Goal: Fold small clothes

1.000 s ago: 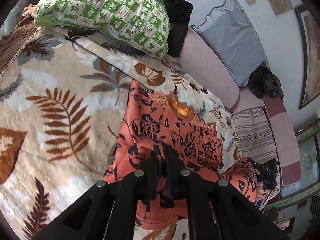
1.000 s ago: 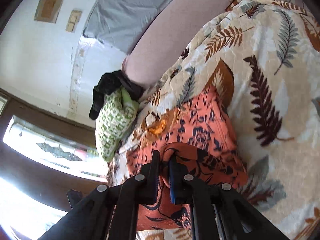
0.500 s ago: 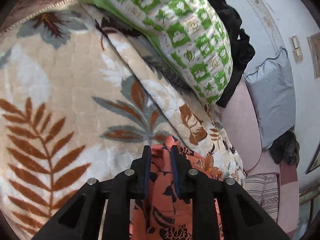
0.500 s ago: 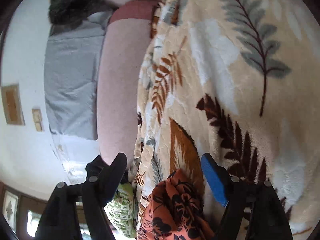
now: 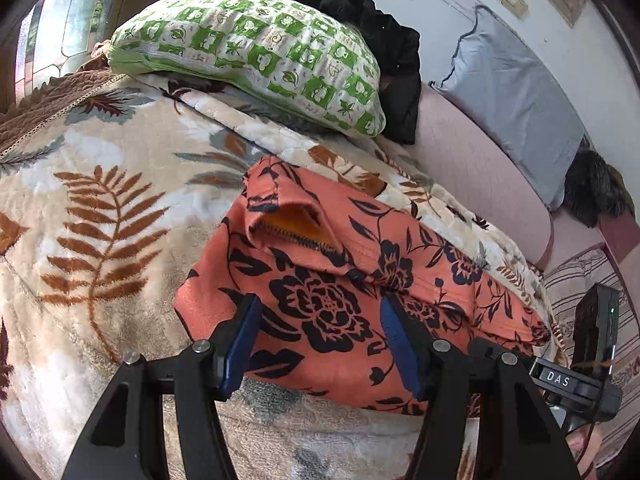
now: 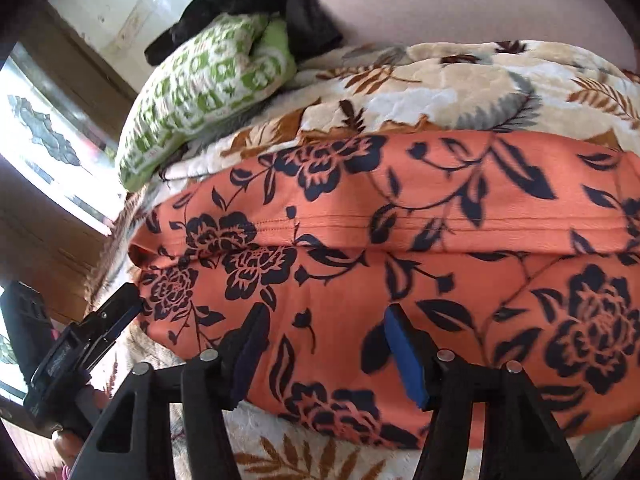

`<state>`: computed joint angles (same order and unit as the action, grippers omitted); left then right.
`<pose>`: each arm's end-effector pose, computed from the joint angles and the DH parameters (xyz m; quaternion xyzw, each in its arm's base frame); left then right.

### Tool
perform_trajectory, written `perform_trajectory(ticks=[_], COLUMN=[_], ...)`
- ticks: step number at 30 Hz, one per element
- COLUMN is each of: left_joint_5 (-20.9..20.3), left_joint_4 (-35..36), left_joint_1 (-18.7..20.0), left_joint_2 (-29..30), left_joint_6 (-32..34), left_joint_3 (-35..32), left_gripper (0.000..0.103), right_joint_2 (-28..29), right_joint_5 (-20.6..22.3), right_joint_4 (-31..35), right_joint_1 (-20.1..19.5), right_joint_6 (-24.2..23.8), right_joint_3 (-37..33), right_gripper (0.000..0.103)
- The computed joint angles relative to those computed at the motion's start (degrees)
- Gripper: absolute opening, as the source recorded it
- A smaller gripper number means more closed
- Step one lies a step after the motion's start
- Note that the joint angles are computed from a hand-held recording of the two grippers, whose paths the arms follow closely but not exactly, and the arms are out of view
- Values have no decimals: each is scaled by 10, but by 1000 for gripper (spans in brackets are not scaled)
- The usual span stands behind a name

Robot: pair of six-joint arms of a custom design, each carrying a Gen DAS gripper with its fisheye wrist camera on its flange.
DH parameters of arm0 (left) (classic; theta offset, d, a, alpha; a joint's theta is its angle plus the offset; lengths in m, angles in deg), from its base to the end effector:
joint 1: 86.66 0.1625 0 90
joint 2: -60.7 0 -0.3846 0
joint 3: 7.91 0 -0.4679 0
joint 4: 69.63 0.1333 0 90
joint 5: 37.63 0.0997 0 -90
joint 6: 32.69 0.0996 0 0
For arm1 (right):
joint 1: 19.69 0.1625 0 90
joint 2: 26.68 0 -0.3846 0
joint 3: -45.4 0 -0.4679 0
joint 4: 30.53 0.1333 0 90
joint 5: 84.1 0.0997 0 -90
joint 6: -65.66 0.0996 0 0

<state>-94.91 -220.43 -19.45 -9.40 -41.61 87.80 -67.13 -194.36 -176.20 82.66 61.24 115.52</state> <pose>-0.0919 -0.7018 0.3109 0.0259 0.9182 -0.3524 0.1790 0.2740 -0.7895 0.1401 0.1007 -0.9547 0.2328 0.1557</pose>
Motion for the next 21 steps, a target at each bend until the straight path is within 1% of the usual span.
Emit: perform_trajectory(ticks=[2, 3, 4, 5, 7, 8, 9, 10, 11, 12, 14, 16, 18, 19, 21], left_joint_5=[9, 4, -10, -22, -30, -36, -51, -65, -75, -78, -70, -45, -6, 7, 8], left_joint_4=[23, 27, 31, 36, 36, 40, 48, 53, 52, 48, 33, 16, 36, 51, 65], left_joint_1=[9, 14, 21, 26, 33, 37, 42, 47, 49, 50, 48, 44, 40, 39, 43], left_joint_2=[17, 21, 26, 27, 30, 30, 30, 30, 27, 24, 17, 11, 9, 7, 2], left_joint_6=[-4, -16, -25, -32, -48, -65, -84, -102, -115, -124, -135, -134, -139, -147, -158], left_joint_3=[-19, -27, -36, -44, -53, -57, -62, -65, -65, -65, -63, -59, -65, -67, -67], left_gripper=[62, 62, 62, 62, 62, 62, 62, 62, 62, 62, 62, 62, 62, 62, 62], right_joint_2=[64, 95, 130, 163, 220, 241, 263, 276, 284, 278, 243, 194, 164, 157, 165], right_joint_5=[-39, -60, -78, -88, -98, -95, -87, -88, -89, -80, -58, -34, -22, -28, -29], right_joint_4=[21, 16, 14, 13, 2, -9, -11, -19, -26, -24, 3, 29, 56, 64, 91], right_joint_1=[4, 6, 7, 6, 3, 1, 1, 4, 9, 13, 24, 32, 41, 46, 50], right_joint_6=[2, -4, -14, -15, -4, 10, 27, 36, 31, 20, 4, -22, -52, -65, -81], right_joint_3=[-82, -123, -178, -233, -340, -384, -429, -457, -473, -465, -407, -315, -244, -219, -207], right_gripper=[60, 60, 60, 60, 60, 60, 60, 60, 60, 60, 60, 60, 48, 37, 36])
